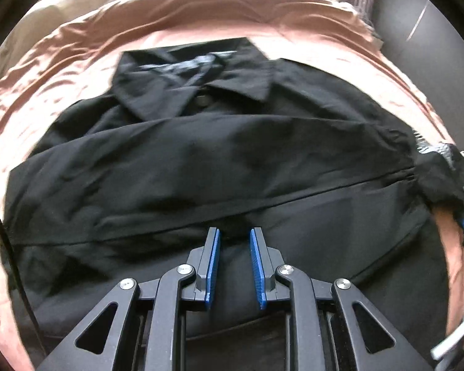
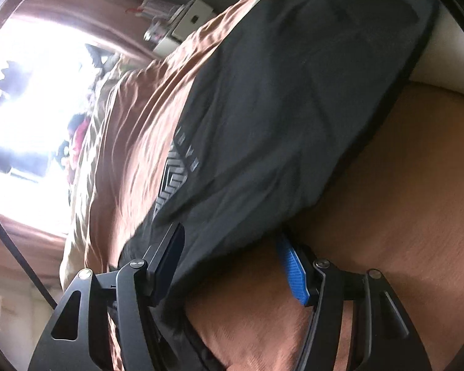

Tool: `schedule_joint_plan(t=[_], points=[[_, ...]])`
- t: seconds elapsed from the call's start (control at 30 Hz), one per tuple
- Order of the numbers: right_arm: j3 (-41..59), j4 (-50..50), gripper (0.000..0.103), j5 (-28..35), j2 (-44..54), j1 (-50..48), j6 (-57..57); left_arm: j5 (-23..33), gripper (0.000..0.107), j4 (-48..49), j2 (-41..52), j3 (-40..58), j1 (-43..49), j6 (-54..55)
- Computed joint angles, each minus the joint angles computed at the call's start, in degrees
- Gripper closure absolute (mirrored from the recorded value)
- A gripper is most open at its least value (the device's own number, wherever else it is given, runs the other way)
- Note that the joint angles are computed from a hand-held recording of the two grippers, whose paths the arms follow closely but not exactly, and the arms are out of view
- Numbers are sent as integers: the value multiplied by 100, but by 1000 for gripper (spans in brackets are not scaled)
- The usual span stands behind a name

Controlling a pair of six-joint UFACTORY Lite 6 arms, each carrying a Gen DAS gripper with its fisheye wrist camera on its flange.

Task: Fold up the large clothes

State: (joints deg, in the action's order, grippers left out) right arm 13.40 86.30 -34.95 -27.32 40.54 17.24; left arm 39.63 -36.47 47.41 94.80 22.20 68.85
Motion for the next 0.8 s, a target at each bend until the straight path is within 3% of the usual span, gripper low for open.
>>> schedule_joint_plan(t=[0.13, 0.3, 0.37, 0.47, 0.63, 0.8], points=[[-256, 740, 51, -560, -411, 429, -253, -130, 83, -199, -202, -358, -452, -29], [-484, 1560, 61, -1690, -579, 1356, 20, -332, 82, -676, -568, -1046, -989, 313], [-498, 1530, 79, -1980, -382, 1593, 358, -170, 80, -962, -637, -1172, -1117, 597], [-522, 1419, 98, -2486, -69, 2174, 1136, -39, 78, -1065, -703, -1238, -1214, 752], [425, 1448, 100, -3673, 661, 3000, 745, 238, 78, -807, -893, -1210, -822, 633], [1869, 599, 100, -3928, 1735, 3003, -55, 641, 78, -773, -1185, -1206, 27, 940]])
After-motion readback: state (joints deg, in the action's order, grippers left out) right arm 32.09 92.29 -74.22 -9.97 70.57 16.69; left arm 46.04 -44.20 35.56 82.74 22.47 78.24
